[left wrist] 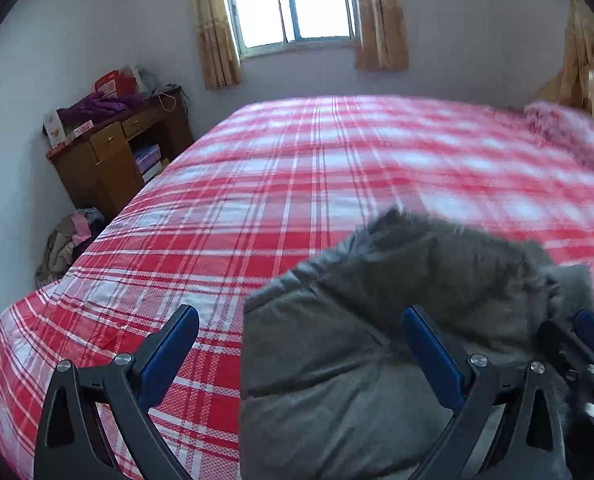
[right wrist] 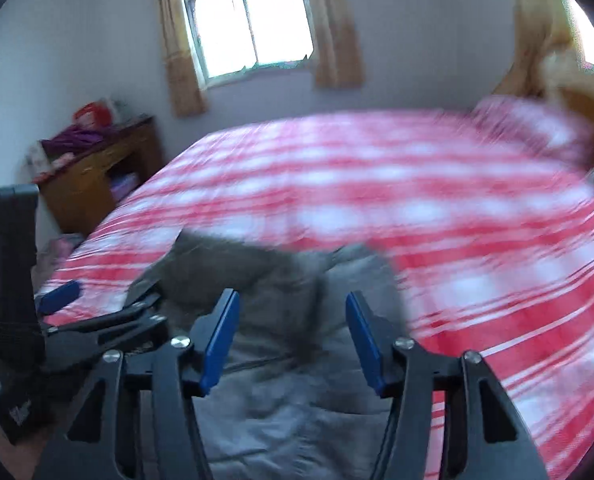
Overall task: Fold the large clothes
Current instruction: 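Lower the jacket bundle onto the bed and press it with both tools, then grasp the grey jacket bundle with both tools and lift it off the bed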
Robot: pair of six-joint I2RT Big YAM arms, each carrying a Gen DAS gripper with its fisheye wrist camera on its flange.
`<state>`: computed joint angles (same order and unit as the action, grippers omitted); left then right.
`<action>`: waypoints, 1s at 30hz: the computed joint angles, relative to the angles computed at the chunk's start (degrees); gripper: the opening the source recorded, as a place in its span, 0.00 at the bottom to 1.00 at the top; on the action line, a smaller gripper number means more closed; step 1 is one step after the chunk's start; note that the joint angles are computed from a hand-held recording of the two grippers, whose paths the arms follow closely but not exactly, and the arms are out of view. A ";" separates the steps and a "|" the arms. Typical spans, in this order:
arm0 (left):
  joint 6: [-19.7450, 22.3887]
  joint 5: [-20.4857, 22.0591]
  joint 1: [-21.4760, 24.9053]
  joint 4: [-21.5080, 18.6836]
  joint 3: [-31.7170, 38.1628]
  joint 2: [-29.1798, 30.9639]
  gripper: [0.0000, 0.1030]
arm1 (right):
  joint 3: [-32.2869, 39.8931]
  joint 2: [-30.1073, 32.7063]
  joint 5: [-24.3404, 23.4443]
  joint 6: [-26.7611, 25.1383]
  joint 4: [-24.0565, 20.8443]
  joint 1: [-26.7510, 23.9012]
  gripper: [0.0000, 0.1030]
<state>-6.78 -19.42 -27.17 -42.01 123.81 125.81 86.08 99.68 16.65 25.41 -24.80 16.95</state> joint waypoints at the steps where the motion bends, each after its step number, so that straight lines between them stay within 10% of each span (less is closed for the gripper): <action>1: 0.19 -0.86 -0.03 -1.81 1.83 1.64 0.99 | 0.97 1.51 0.17 0.64 -1.55 -0.41 0.55; 17: -3.85 4.96 0.68 0.14 0.70 3.97 0.99 | -6.29 3.04 -5.30 5.87 6.08 -3.83 0.55; 30: -3.41 3.25 0.40 -1.59 2.91 5.79 0.99 | -4.15 4.58 -4.72 6.61 2.52 -3.68 0.55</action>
<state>-10.19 -16.16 -26.76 -43.60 126.73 131.61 81.93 104.26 11.93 32.03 -22.29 13.27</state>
